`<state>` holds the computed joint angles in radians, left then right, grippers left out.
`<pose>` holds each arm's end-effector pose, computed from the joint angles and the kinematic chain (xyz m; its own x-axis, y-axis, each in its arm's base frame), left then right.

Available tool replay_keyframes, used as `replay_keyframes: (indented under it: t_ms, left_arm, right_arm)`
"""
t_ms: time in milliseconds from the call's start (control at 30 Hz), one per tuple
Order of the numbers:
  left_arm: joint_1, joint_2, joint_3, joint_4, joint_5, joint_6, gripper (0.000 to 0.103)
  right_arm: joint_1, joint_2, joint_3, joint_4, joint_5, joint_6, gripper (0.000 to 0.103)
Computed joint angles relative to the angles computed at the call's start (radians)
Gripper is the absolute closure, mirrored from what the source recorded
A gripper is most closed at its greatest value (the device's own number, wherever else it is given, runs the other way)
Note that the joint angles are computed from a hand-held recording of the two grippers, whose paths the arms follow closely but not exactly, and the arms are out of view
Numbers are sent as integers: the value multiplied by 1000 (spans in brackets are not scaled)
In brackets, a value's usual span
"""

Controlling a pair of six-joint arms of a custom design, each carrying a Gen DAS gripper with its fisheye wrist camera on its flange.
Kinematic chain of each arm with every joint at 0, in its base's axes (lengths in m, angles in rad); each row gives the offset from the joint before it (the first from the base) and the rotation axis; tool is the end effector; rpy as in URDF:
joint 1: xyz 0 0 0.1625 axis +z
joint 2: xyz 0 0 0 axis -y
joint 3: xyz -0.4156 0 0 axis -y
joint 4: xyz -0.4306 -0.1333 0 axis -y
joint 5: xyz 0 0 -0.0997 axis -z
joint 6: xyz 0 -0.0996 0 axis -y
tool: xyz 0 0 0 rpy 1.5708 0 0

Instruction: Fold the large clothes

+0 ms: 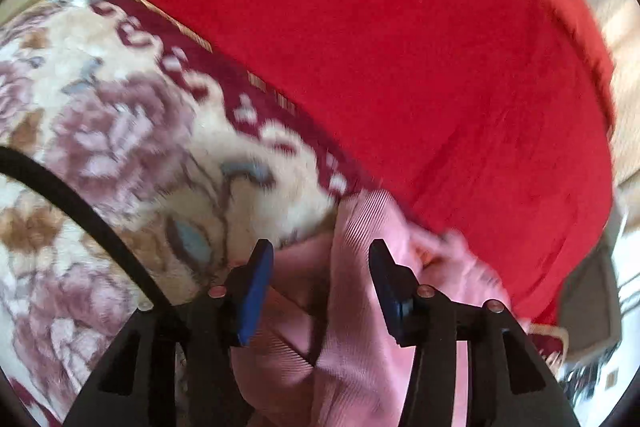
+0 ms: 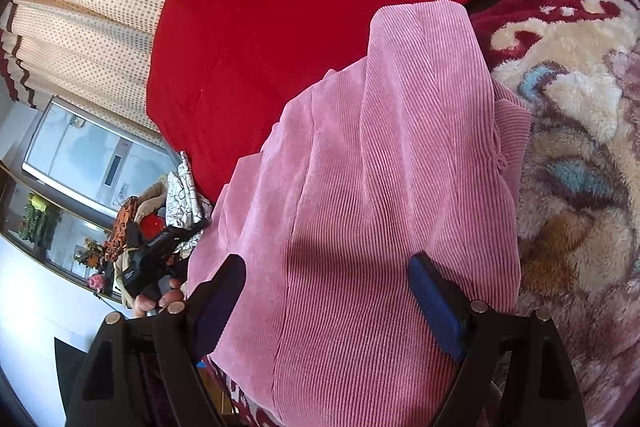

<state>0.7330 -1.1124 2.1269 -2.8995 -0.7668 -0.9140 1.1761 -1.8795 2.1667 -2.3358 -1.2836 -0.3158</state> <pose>-0.2548 -0.5053 0.1346 -0.9442 -0.2800 -0.1734 -0.0671 0.6790 -0.7311 -0.0121 -0.4490 0.3975 -0.9952 -0.0183 -0.0963 0.0341 0.8564 -0.5152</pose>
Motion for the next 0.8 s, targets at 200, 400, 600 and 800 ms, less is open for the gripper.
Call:
replay_keyframes:
  t_ms: [200,400,600,800]
  left_arm:
    - [-167,29,-24,127,138,122,36]
    - [-264,124,-104,464,148,28,33]
    - [-206,185,-127,652,85,-109,33]
    - [-264,144,-74,605,129,-142,33]
  right_arm:
    - [39,-16,0,-29,-35,39,17]
    - [98,-62,44,-146,-83,6,19]
    - [104,9,24,-112,-197,35,42]
    - [98,-16,31,-127,-181,61,47]
